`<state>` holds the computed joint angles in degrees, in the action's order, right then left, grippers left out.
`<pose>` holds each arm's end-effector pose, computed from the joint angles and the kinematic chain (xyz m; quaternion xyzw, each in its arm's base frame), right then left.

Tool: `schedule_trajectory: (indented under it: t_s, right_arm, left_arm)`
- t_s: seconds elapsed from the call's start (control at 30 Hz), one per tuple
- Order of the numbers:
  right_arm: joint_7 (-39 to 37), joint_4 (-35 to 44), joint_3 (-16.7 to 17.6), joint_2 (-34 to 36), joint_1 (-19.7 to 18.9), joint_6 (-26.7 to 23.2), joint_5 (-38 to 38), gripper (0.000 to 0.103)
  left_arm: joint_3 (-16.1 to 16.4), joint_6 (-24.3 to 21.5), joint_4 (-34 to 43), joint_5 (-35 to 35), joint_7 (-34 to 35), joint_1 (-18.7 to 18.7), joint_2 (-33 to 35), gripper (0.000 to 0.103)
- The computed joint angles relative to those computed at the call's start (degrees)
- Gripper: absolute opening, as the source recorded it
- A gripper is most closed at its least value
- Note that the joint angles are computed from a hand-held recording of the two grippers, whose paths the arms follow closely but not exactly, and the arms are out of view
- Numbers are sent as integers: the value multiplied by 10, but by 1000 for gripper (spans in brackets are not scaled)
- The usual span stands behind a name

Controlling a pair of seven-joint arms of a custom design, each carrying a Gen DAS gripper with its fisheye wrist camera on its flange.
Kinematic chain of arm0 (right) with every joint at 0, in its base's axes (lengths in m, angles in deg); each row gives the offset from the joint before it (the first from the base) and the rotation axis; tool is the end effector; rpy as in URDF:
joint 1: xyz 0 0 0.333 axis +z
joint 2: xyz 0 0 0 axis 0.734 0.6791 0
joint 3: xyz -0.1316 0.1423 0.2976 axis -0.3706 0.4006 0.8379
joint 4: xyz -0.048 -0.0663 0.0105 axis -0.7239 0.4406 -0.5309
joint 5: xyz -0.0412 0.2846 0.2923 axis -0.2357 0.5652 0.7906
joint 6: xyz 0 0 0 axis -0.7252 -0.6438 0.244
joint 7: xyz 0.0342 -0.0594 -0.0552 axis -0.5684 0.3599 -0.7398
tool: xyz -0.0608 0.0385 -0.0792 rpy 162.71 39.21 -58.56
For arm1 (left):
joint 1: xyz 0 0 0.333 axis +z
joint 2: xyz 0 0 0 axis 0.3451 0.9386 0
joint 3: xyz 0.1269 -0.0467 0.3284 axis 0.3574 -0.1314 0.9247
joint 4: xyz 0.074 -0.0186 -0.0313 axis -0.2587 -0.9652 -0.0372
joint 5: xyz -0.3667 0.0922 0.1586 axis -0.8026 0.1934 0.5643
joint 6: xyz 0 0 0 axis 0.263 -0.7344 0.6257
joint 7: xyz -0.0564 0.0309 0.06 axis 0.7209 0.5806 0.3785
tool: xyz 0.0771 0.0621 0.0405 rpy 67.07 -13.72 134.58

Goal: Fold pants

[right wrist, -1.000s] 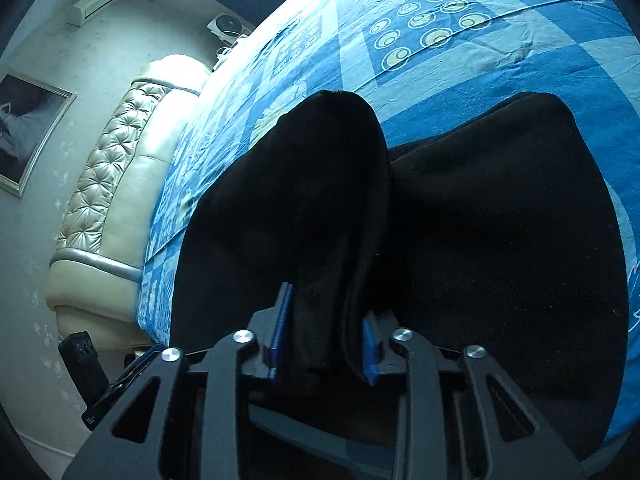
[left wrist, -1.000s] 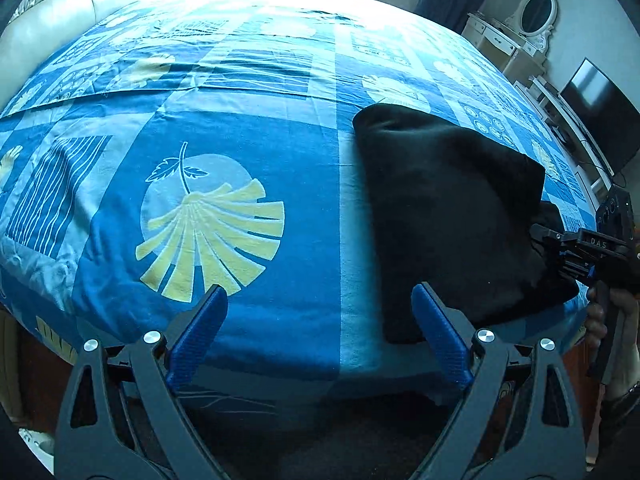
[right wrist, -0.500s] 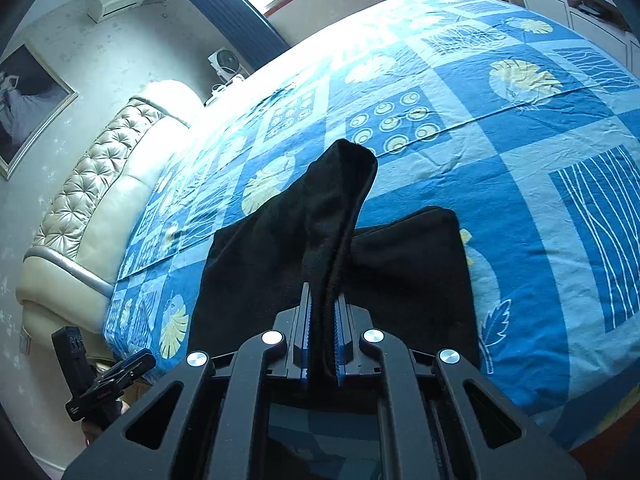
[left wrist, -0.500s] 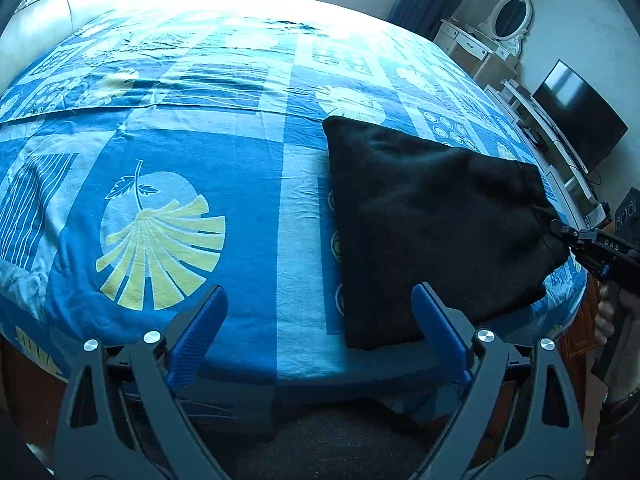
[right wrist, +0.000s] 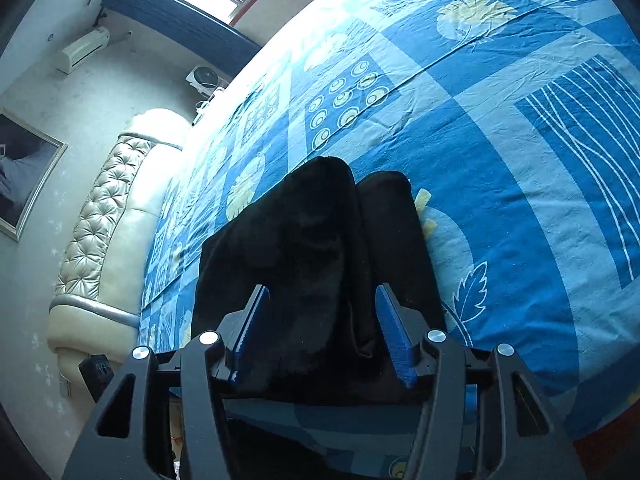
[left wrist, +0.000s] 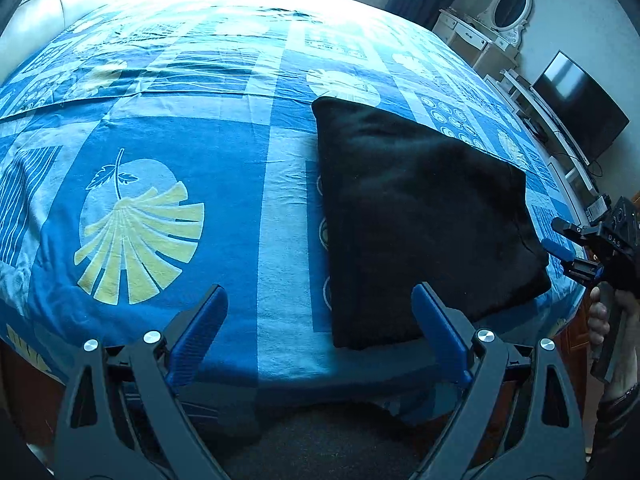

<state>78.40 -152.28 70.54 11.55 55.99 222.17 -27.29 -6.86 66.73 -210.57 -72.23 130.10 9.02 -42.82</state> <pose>0.4652 0.0066 0.5167 -0.4835 0.7680 0.0760 0.4131 0.4744 -0.1044 0.5698 -0.6336 0.7178 -0.2799 0.0707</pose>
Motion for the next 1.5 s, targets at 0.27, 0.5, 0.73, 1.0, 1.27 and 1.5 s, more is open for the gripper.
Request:
schedule_trajectory:
  t_s: [0.27,0.5,0.73,1.0,1.27,1.5]
  right_arm:
    - [-27,13,19,26,19,14,10,13]
    - [51,-13,43,-10,-18,49,-122,10]
    - [16,-31,1,13,17,60,-50,11]
    - [-41,-44,-12,3,25,59,47,14]
    - [-62,-65,-14,-28,11,51,85,25]
    - [-69,-93,-28,-67,9,97,126,65]
  left_arm:
    - [5,-9,-3,-2,-3,9,2,93]
    - [7,-10,-1,-22,17,0,-2,93]
    - [-4,-6,6,-21,19,-4,11,93]
    - [-4,-2,5,-17,17,-4,12,93]
    - [-3,-2,4,-17,21,-3,11,93]
    - [2,1,4,-28,30,-2,10,93]
